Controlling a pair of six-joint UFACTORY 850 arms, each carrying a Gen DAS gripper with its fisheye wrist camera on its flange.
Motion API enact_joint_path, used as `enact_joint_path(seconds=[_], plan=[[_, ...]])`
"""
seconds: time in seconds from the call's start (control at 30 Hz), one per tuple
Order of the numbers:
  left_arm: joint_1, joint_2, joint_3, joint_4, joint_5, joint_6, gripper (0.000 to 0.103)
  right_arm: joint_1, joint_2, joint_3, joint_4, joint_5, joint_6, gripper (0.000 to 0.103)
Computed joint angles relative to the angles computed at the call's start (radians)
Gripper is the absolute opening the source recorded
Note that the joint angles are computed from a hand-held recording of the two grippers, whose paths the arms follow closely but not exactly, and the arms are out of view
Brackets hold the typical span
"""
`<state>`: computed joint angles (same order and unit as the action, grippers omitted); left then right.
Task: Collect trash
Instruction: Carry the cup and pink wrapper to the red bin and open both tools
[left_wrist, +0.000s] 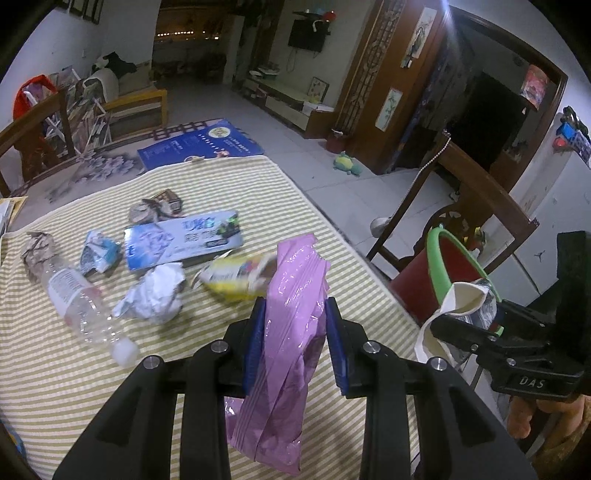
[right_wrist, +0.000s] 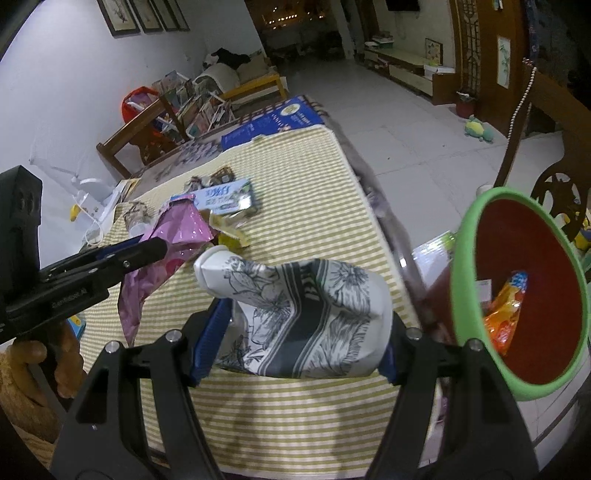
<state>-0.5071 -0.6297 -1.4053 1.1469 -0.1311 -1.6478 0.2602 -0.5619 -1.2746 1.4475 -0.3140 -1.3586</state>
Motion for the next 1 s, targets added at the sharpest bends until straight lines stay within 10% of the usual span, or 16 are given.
enact_joint_path(seconds=[0.33, 0.8, 1.0], plan=[[-0.037, -0.095, -0.162, -0.138, -0.024, 0.128, 0.029, -0.097, 0.01, -0.009, 0.129, -0.015, -0.15, 0.066], [-0.087, -0.32, -0.56, -0.943, -0.111, 1.009, 0.029, -0.239, -0.039, -0.045, 0.08, 0.053, -0.036, 0.067], [-0.118, -0.532, -0.93, -1.24, -0.262, 1.378, 0.029, -0.284, -0.039, -0.021, 0.115, 0.088, -0.034, 0.077]])
